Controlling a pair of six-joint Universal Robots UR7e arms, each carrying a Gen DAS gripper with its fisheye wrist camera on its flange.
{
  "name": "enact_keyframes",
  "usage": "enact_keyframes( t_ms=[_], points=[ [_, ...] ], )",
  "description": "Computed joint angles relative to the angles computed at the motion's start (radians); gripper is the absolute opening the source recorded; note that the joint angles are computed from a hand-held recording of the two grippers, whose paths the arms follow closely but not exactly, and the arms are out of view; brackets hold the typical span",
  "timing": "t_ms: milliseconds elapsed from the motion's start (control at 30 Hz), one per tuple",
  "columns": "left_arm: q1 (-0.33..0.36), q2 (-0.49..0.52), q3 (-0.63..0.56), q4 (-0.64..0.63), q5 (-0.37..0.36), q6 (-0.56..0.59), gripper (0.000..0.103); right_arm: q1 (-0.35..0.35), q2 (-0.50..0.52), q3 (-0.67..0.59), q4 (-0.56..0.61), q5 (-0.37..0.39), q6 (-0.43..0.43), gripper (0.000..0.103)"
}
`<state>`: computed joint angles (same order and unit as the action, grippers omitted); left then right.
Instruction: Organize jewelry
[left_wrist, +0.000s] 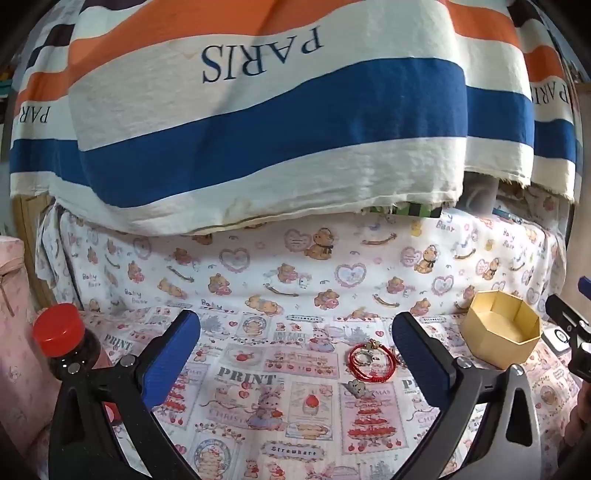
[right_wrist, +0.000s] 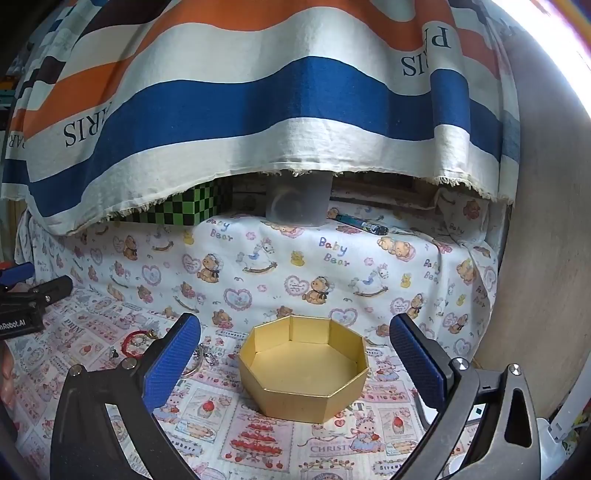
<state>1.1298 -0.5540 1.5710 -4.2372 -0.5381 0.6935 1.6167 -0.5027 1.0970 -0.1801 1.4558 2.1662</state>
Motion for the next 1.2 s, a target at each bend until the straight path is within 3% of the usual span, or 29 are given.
enact_keyframes(
  t_ms=[133, 367, 600, 767, 933, 1200],
  points=[
    [0.001, 0.002, -0.007, 0.000, 0.011, 0.000, 0.103, 0.000, -0.003, 0.001, -0.009, 0.014, 0.026, 0.103],
    [0.001, 0.007, -0.016, 0.003, 0.025, -0.001, 0.103, 0.001, 0.033, -0.094, 0.133, 0.031, 0.073, 0.103],
    [-0.003, 0.014, -0.022, -0.007, 0.026, 0.022, 0.103, 0.001, 0.032, -0.094, 0.131, 0.038, 0.093, 0.103],
    [-0.003, 0.016, -0.031, 0.027, 0.043, 0.005, 0.103, -0.001, 0.006, -0.024, 0.054, 0.003, 0.046, 0.103],
    [-0.008, 0.024, -0.031, -0.047, 0.021, 0.060, 0.103, 0.005, -0.006, 0.020, 0.017, -0.009, -0.023, 0.103],
    [-0.012, 0.029, -0.038, -0.061, 0.023, 0.096, 0.103, 0.005, 0.005, -0.013, 0.054, 0.010, 0.006, 0.103]
  ],
)
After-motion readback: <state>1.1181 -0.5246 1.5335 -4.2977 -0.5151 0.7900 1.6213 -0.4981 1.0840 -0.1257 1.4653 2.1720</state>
